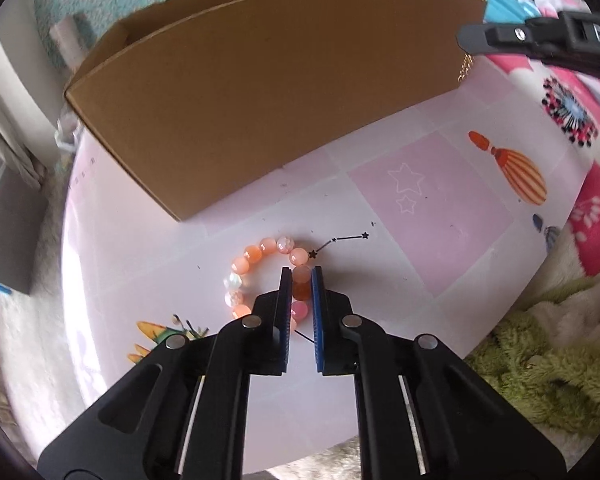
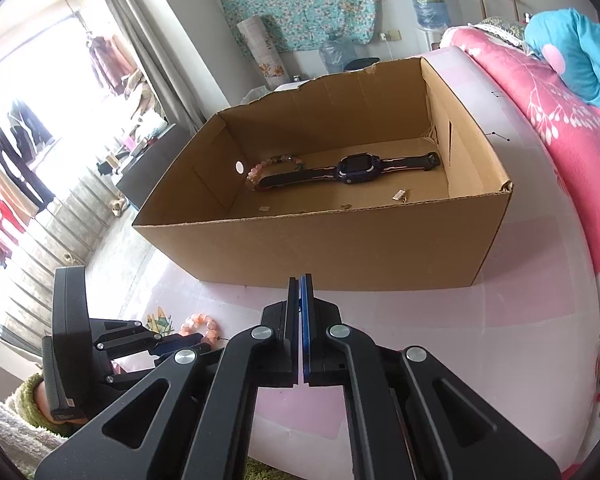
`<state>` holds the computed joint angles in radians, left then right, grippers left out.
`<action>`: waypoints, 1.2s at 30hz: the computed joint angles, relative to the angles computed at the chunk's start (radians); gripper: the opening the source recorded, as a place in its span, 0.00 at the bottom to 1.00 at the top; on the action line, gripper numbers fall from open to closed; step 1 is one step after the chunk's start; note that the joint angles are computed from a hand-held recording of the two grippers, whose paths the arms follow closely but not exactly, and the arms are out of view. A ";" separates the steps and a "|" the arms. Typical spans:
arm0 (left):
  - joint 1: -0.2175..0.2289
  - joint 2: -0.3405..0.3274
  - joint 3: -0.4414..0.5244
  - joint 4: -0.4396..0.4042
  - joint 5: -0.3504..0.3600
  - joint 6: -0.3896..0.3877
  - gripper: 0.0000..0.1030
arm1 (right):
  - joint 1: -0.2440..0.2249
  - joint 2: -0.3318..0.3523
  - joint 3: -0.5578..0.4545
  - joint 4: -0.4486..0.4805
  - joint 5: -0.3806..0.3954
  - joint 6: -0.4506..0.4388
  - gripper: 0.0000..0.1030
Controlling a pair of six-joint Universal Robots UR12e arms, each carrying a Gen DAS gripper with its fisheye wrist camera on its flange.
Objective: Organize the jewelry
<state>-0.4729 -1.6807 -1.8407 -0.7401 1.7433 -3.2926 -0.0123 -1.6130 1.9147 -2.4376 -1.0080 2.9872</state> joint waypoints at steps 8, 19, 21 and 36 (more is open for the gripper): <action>0.042 0.060 -0.012 0.098 -0.089 -0.032 0.08 | -0.014 0.003 -0.013 -0.020 0.039 0.009 0.01; 0.134 0.080 0.040 0.345 -0.319 -0.037 0.08 | -0.024 0.037 -0.091 -0.140 0.094 0.045 0.01; 0.130 0.053 0.074 0.342 -0.289 -0.001 0.08 | -0.025 0.049 -0.105 -0.168 0.084 0.059 0.01; 0.194 -0.120 0.269 -0.136 -0.362 0.109 0.08 | -0.039 0.118 -0.142 -0.187 0.058 0.125 0.01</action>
